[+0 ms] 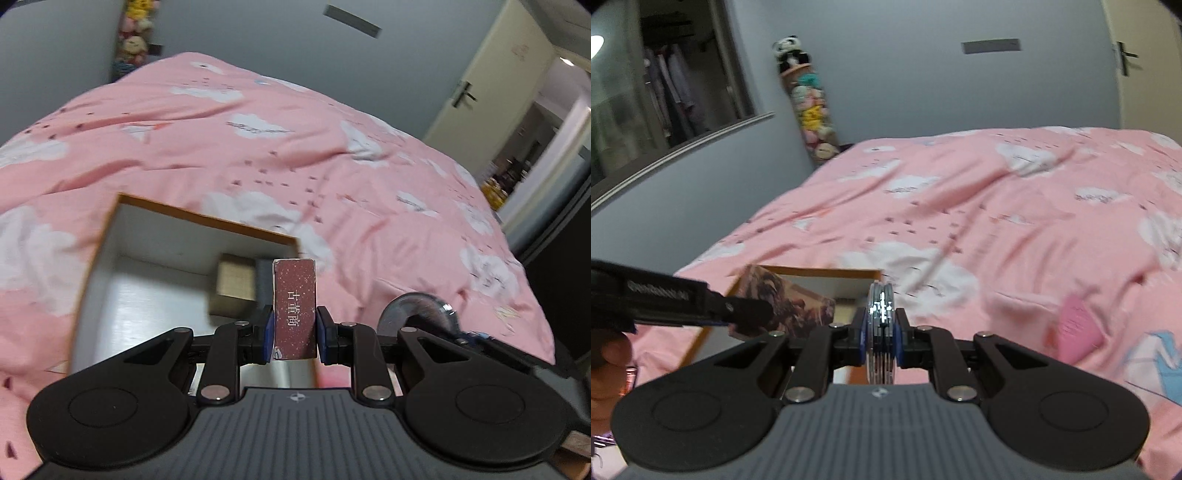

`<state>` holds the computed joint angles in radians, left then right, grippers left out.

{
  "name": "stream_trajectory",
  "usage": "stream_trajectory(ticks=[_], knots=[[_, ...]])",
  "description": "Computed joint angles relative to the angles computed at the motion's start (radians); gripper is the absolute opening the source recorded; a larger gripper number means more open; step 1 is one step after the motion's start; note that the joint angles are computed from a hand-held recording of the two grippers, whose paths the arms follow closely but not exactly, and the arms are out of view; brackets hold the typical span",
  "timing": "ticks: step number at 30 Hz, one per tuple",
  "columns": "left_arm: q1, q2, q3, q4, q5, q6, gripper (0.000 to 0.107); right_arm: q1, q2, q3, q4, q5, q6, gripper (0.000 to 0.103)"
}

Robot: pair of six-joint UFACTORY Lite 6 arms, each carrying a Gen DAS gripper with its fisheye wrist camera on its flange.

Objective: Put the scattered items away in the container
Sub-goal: 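Carry the photo card and pocket watch over the orange box with both grippers, then lower the photo card into the orange box while the right gripper lowers the watch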

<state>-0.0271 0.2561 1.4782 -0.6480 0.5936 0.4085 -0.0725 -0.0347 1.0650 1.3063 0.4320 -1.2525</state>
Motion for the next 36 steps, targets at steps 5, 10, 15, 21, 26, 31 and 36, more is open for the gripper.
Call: stream_trajectory(ticks=[5,10,15,21,26,31,36], knots=[[0.071,0.051,0.043,0.02,0.028,-0.015,0.025,0.101,0.088,0.097,-0.02,-0.019,0.043,0.015],[0.118,0.115,0.084,0.044,0.039,-0.02,0.025,0.19,0.193,0.189,-0.104,-0.065,0.133,0.015],[0.142,0.205,0.153,0.082,0.057,-0.068,0.025,0.208,0.262,0.24,-0.141,-0.065,0.178,0.015],[0.13,0.331,0.292,0.132,0.099,-0.126,0.025,0.209,0.328,0.295,-0.21,-0.079,0.248,0.015],[0.1,0.47,0.473,0.203,0.139,-0.195,0.025,0.193,0.371,0.333,-0.201,-0.06,0.25,0.015],[0.059,0.626,0.673,0.34,0.15,-0.281,0.026,0.183,0.391,0.358,-0.187,-0.03,0.236,0.015],[0.038,0.773,0.89,0.378,0.241,-0.283,0.026,0.18,0.43,0.396,-0.209,-0.024,0.254,0.015]])
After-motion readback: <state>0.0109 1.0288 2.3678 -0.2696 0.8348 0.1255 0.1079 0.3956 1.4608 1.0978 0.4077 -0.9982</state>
